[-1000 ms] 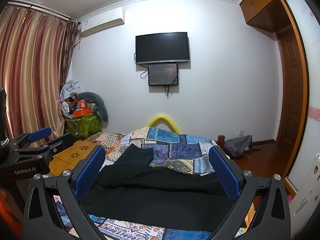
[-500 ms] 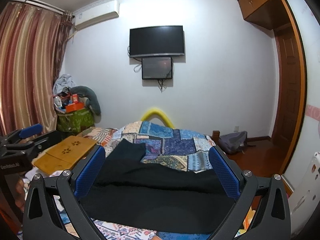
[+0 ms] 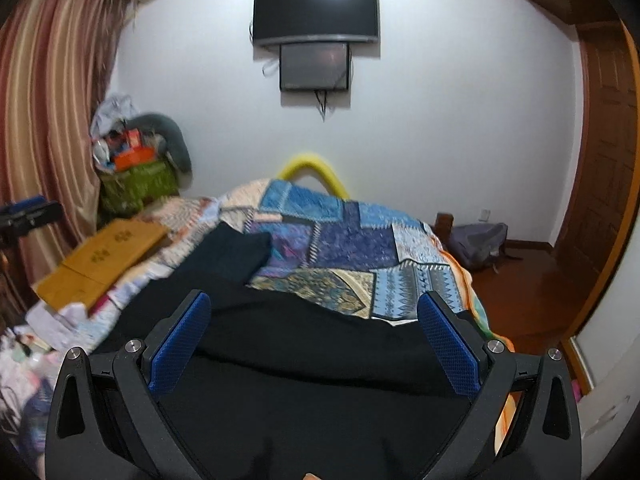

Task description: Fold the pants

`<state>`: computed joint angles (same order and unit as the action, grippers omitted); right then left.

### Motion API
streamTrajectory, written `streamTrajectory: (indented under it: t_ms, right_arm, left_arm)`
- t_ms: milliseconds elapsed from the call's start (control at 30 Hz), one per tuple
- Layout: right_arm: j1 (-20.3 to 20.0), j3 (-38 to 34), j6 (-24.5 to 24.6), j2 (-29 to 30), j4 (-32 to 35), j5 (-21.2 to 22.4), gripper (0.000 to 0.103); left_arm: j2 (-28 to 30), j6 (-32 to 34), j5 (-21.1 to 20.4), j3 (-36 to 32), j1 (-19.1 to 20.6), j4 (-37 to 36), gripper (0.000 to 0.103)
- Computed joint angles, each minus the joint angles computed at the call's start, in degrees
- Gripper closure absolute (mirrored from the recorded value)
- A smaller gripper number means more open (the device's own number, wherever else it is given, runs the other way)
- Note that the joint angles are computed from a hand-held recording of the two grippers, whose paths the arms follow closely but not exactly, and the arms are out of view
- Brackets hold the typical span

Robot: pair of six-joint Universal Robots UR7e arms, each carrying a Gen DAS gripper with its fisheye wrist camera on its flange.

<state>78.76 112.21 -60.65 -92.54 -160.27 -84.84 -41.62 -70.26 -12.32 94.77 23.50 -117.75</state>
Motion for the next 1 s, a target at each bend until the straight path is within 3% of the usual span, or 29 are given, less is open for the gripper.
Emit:
streamTrajectory:
  t_ms: [100,200,333,400,500,700,767,900,1000]
  right_arm:
    - [-0.1,-3.5,-0.9,4.3,2.8,-3.1,0.0]
    - [-0.2,-7.3,-0.3,8.1,8.0,-6.9,0.0]
    - [-0.4,-10.1,-4.1,11.8,9.8,-9.1,0.001]
    - [0.0,-11.8,-5.2,13.9,10.8,-10.5,0.002]
    - [0.6,-15.2,-5.3,17.6,11.9,-12.9,0.003]
    - [1.8,-23.3,-3.9,24.5,18.4,-16.2,0.013]
    - [2.2,-25.5,-4.4,26.3,20.9,-17.5,0.013]
    - [3.0,-27.7,-6.9,29.2,24.1,-20.9,0.014]
    - [3.2,-28.8,-7.4,30.8,25.5,-22.5,0.015]
  left_arm:
    - [-1.4,-4.8,-0.6,-0.4,4.4,7.8,0.0]
    - [-2.3,-3.3,-3.9,1.1,8.9,6.4,0.0]
    - [-2.8,3.8,-10.5,3.3,14.5,-1.4,0.002]
    - [-1.4,8.8,-14.5,3.8,17.4,-9.2,0.014]
    - [-1.5,11.2,-18.4,3.8,20.9,-12.3,0.026]
    - [1.0,15.7,-23.5,1.9,26.6,-20.0,0.04]
    - [1.5,15.5,-24.1,1.1,28.1,-20.6,0.041]
    - [1.4,20.6,-27.0,3.0,30.5,-31.8,0.042]
    - [1.9,22.1,-28.0,3.2,31.2,-34.7,0.045]
